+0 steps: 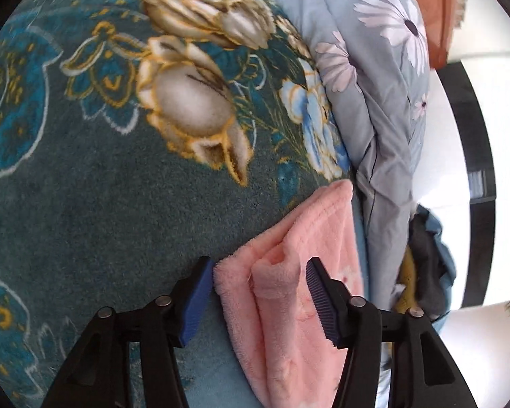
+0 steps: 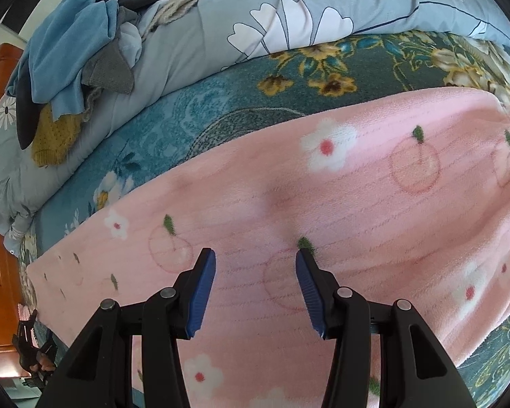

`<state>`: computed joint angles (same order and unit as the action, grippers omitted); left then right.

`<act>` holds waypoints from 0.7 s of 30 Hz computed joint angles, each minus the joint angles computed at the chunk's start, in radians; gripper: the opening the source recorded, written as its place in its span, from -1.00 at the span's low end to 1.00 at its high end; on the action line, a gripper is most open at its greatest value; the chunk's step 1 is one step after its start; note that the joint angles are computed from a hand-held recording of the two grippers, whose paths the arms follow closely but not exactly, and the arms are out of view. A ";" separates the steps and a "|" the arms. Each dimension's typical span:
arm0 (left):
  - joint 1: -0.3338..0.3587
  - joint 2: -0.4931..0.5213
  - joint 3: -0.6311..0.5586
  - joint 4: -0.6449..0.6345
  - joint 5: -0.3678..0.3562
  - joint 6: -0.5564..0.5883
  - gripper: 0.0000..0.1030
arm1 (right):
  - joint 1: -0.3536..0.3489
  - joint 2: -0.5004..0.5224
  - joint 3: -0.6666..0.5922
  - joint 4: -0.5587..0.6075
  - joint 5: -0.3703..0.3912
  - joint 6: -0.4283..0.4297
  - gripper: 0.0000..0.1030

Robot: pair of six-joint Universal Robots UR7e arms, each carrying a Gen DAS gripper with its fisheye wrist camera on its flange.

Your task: Fold clothes

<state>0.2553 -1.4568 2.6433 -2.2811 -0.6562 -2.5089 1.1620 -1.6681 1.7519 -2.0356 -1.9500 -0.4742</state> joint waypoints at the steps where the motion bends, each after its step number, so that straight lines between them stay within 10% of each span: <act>1: 0.006 0.005 -0.018 0.033 -0.006 0.006 -0.18 | -0.005 -0.005 0.002 0.001 0.001 -0.001 -0.02; 3: 0.028 0.018 -0.073 0.136 -0.037 0.028 -0.61 | -0.019 -0.016 0.009 -0.002 -0.003 -0.007 -0.02; 8: 0.052 0.018 -0.164 0.439 -0.102 -0.128 -0.99 | -0.071 -0.033 -0.001 0.003 0.017 -0.006 -0.02; 15: -0.001 -0.049 -0.126 0.440 -0.101 -0.168 -0.98 | -0.142 -0.035 -0.047 0.035 0.108 0.007 -0.02; 17: -0.043 -0.073 -0.072 0.339 -0.050 -0.181 -0.88 | -0.146 -0.035 -0.047 0.035 0.121 0.005 -0.02; 19: -0.050 -0.055 -0.060 0.274 -0.019 -0.158 -0.11 | -0.147 -0.035 -0.044 0.034 0.128 -0.001 -0.02; 21: -0.040 -0.022 -0.054 0.188 0.015 -0.103 0.24 | -0.148 -0.039 -0.041 0.033 0.130 -0.012 -0.02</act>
